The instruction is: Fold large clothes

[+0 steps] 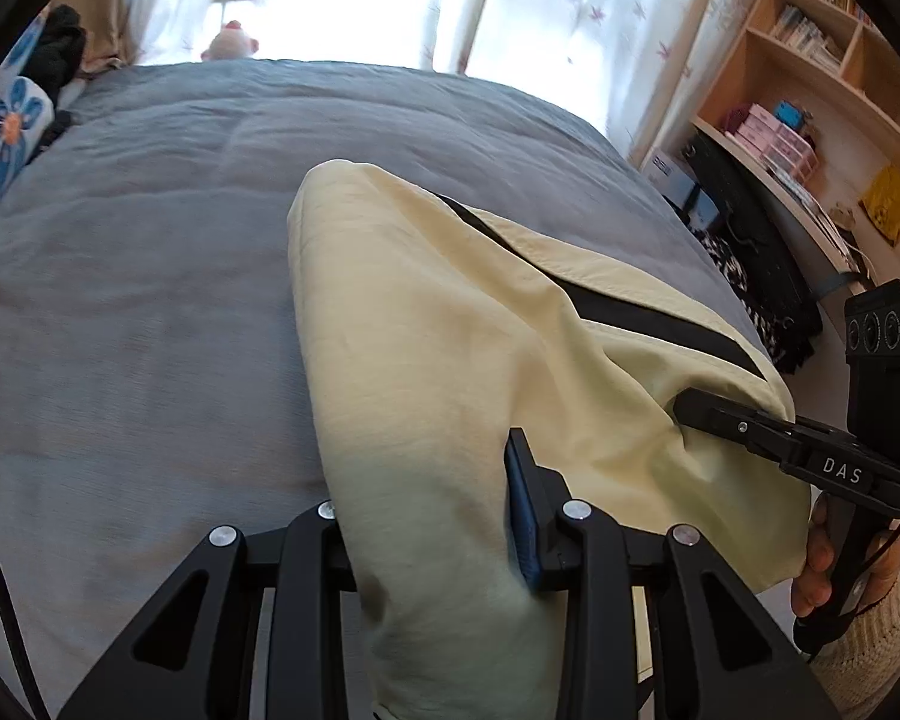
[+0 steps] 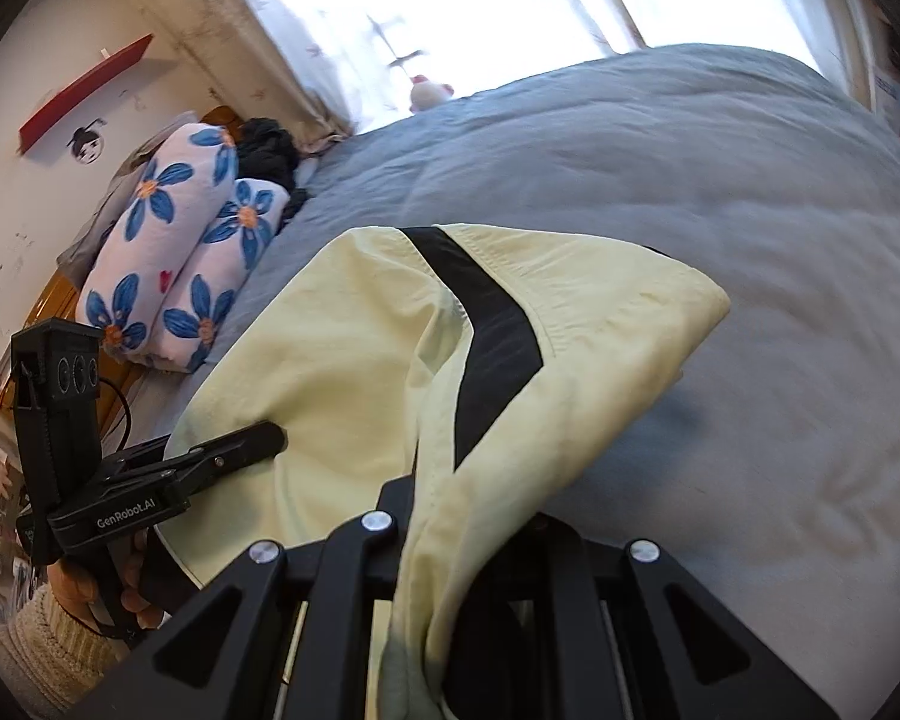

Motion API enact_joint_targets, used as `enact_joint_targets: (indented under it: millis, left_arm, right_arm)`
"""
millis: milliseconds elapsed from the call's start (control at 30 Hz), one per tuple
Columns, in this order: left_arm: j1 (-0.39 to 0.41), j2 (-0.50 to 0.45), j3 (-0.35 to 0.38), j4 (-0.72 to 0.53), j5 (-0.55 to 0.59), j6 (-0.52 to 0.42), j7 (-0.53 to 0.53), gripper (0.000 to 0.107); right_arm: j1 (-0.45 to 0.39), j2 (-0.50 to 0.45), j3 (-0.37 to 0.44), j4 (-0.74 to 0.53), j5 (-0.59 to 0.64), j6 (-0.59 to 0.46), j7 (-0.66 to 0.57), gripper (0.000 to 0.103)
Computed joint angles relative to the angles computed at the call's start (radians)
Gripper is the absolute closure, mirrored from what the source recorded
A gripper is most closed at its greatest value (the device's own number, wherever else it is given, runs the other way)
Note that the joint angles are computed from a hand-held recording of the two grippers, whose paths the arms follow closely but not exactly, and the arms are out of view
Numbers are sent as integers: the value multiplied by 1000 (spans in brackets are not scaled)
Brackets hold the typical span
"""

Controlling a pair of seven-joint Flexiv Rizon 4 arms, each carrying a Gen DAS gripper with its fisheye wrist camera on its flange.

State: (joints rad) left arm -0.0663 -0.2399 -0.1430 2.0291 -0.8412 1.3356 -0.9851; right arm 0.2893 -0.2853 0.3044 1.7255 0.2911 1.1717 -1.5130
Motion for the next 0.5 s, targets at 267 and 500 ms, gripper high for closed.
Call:
enact_joint_targets:
  millis: [267,500]
  left_arm:
    - [84,3,58,-45,6,-60,76,76]
    - [176,-132,60,-236,59,-100,122,76]
  right_arm:
    - [102,-143,-20,-178,-135,8,102,93]
    - [169,-355,-51,-461,-259,-18,179,93]
